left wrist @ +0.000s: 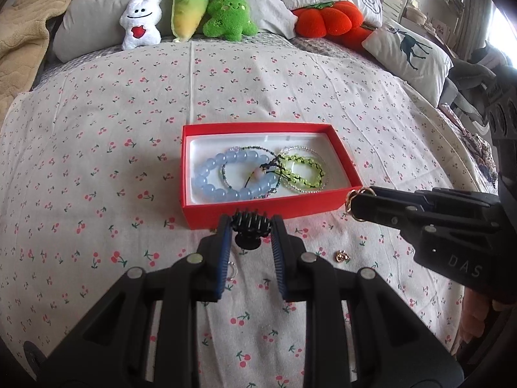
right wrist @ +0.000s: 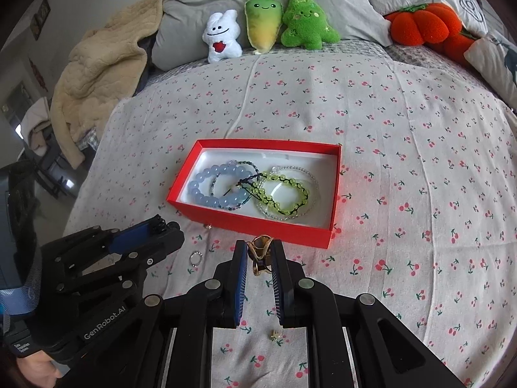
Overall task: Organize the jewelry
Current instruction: 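Carry the clip and gold charm into the red box, then open both tools to drop the clip and charm in the box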
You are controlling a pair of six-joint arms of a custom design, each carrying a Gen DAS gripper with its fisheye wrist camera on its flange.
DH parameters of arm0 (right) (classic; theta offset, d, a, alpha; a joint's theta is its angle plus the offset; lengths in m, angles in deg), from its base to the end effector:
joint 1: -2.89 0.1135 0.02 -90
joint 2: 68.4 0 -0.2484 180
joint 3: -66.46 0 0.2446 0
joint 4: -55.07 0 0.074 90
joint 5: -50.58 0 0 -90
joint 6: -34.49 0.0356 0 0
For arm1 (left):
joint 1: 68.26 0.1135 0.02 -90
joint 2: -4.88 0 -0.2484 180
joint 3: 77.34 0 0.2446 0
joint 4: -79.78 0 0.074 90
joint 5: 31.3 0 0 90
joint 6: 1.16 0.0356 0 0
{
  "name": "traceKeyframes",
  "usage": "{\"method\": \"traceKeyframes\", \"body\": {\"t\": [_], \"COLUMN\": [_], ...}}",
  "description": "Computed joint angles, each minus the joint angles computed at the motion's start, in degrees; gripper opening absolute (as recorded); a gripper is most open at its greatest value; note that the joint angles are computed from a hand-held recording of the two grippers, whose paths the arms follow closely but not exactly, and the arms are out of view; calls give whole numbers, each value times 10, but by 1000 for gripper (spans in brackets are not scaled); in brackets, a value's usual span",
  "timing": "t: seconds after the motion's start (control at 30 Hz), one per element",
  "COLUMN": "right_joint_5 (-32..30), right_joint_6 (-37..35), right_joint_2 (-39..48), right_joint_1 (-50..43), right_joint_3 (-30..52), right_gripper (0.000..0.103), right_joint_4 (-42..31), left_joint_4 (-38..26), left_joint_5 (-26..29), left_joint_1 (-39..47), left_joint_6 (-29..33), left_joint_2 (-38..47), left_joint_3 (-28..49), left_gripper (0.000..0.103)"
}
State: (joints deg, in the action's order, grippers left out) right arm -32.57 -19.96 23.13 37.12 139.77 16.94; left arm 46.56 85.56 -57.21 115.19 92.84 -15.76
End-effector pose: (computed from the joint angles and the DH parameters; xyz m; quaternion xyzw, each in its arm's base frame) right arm 0.2666 0.1762 0.1943 0.0283 0.9552 0.1184 0.2697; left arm 0.2816 0.0386 0.1618 0.1853 0.9222 -0.1305 0.3134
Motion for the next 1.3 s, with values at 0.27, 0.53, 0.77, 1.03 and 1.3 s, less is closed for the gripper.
{"method": "traceKeyframes", "body": {"t": [0.27,0.53,0.77,1.03,1.3], "right_joint_5": [-27,-49,-44,-28,-5], "right_joint_6": [-14,-20,-20,-19,-5], "right_joint_2": [22,61,88,55,-16], "right_joint_1": [-52,-76,-74,-68,-56], "right_joint_3": [5,20,39,25,-20], "right_gripper": [15,15,16,20,35], "right_joint_4": [32,46,43,48,35], "left_joint_4": [39,68,78,83,83], "left_joint_5": [-25,-51,-59,-62,-65], "left_joint_1": [-39,-55,-52,-42,1], "left_joint_6": [-34,-50,-53,-35,-17], "left_joint_2": [78,124,131,87,23], "left_joint_3": [51,76,78,50,-3], "left_gripper": [26,26,28,60,83]}}
